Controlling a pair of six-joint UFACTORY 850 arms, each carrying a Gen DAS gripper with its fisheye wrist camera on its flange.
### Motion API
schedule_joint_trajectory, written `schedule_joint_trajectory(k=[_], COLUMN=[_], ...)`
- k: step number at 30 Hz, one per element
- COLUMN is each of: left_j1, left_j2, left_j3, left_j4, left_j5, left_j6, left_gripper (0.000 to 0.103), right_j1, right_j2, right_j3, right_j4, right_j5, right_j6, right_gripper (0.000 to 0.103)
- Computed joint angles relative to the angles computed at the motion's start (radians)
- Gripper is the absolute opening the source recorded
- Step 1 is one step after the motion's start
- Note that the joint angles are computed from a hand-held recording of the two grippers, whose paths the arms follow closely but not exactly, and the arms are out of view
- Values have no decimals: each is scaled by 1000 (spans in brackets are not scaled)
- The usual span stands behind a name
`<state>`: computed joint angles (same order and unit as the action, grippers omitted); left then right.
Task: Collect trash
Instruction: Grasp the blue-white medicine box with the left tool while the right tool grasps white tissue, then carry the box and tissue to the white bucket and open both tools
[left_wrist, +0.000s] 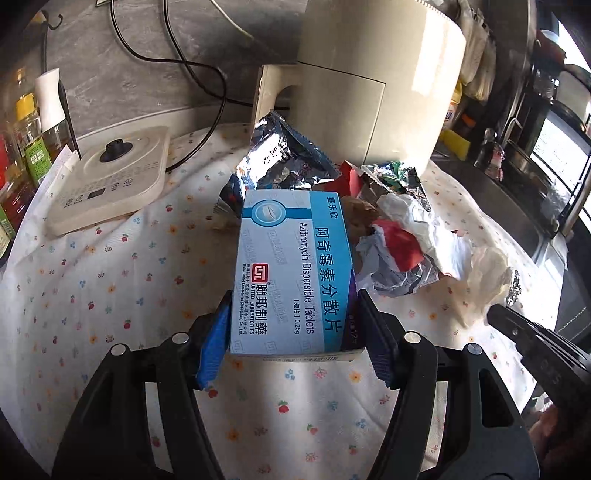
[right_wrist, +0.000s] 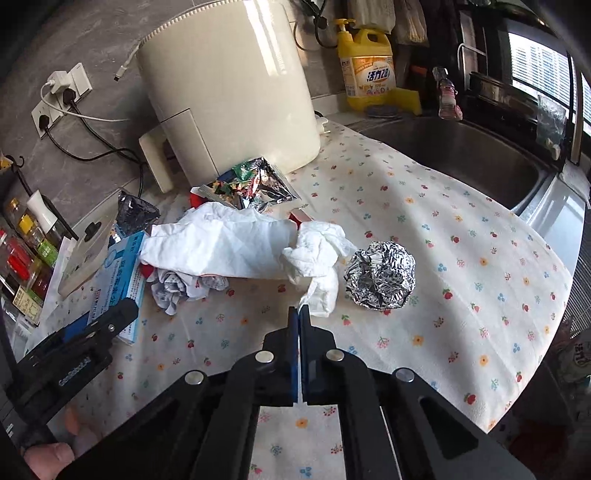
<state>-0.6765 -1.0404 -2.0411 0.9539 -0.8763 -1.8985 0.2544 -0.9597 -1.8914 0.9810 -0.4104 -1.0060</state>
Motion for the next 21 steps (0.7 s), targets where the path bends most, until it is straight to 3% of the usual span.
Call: schedule_joint_trajectory(k=[10,21], left_j1=[-21,-119], left_j2=[-17,-50], left_j3=[-36,-140], left_j4=[-14,-19], left_j5=[-34,-160], left_j6=[22,7], left_gripper=[65,65], right_j1=[-28,-110], right_j2=[125,306], right_j3=[176,446], right_j4=[157,490], right_j5=[8,-52], right_j6=[-177,-561], right_gripper=[1,1])
